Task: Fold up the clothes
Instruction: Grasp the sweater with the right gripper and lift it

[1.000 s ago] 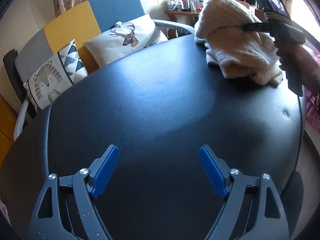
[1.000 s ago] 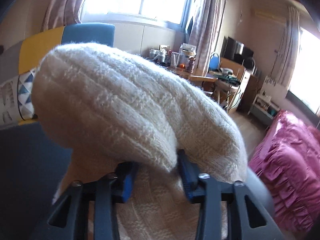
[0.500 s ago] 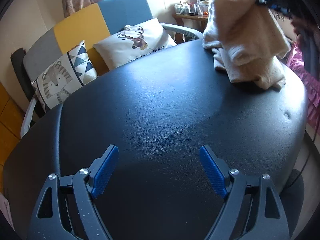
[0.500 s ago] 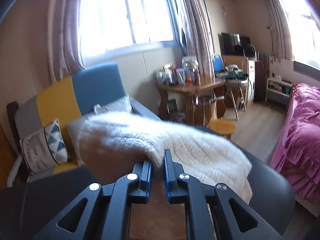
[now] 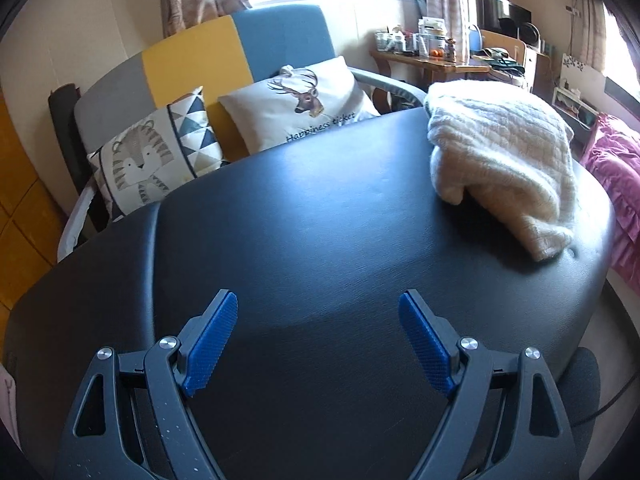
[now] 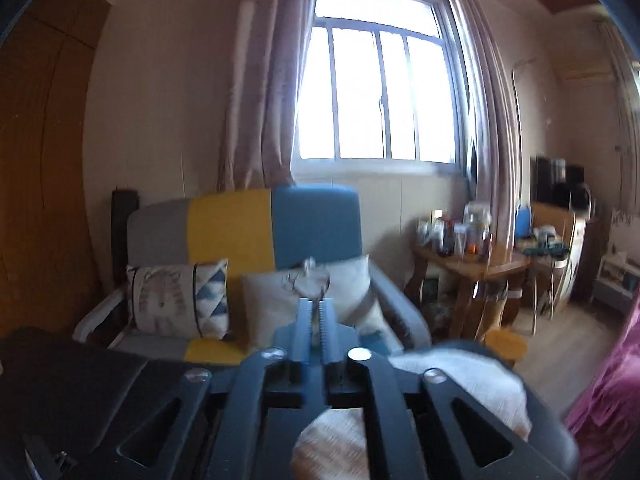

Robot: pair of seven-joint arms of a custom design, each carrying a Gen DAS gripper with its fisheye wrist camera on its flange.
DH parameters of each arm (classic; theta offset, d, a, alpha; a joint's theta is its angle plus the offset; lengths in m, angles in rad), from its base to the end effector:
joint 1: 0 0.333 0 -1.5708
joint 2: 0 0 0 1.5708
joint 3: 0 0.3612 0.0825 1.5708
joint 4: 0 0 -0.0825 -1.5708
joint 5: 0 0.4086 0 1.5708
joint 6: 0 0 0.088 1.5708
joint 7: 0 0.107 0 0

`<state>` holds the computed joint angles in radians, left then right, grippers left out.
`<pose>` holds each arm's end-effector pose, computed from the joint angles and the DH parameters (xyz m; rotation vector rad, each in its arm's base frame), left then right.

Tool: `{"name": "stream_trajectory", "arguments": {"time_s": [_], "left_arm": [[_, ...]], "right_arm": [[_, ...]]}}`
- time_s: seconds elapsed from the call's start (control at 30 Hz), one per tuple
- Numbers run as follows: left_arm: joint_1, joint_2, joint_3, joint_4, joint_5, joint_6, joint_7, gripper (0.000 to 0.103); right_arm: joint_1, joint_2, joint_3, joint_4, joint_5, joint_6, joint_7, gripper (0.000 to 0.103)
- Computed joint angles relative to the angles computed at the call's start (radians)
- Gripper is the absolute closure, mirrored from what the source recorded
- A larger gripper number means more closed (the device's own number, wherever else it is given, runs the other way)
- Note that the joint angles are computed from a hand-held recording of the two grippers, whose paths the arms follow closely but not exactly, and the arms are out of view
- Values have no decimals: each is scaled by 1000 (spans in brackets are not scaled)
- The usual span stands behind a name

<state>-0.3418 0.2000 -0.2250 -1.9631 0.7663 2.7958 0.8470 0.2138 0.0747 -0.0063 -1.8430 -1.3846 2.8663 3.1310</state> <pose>0.5477 -0.3762 0.4705 -1.3287 2.1579 -0.7191 0.6193 0.1863 0.5922 -1.3684 1.5987 -1.0114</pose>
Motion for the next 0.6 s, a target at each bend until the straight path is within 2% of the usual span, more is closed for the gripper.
{"name": "stream_trajectory", "arguments": {"time_s": [0.17,0.3,0.37,0.5,0.53,0.6], "left_arm": [[-4,5,4,-13,23,-8,-12,17],[-28,33,7,15,67,-45,-23,17],[-34,45,1,25,67,-48,-13,17],[-44,68,-9,40,54,-54,27,17],[-47,75,-11,44,51,-57,38,17],[-52,92,-17,61,33,-73,70,17]], "right_arm": [[-40,-5,-9,-179,257,-15,-161,72],[-114,-57,-51,-380,422,43,-138,71],[-155,-64,-71,-457,518,86,-120,70],[-227,-40,-98,-571,652,253,-106,67],[-229,-30,-116,-582,620,290,-59,64],[-189,-3,-206,-569,432,354,136,58]]}}
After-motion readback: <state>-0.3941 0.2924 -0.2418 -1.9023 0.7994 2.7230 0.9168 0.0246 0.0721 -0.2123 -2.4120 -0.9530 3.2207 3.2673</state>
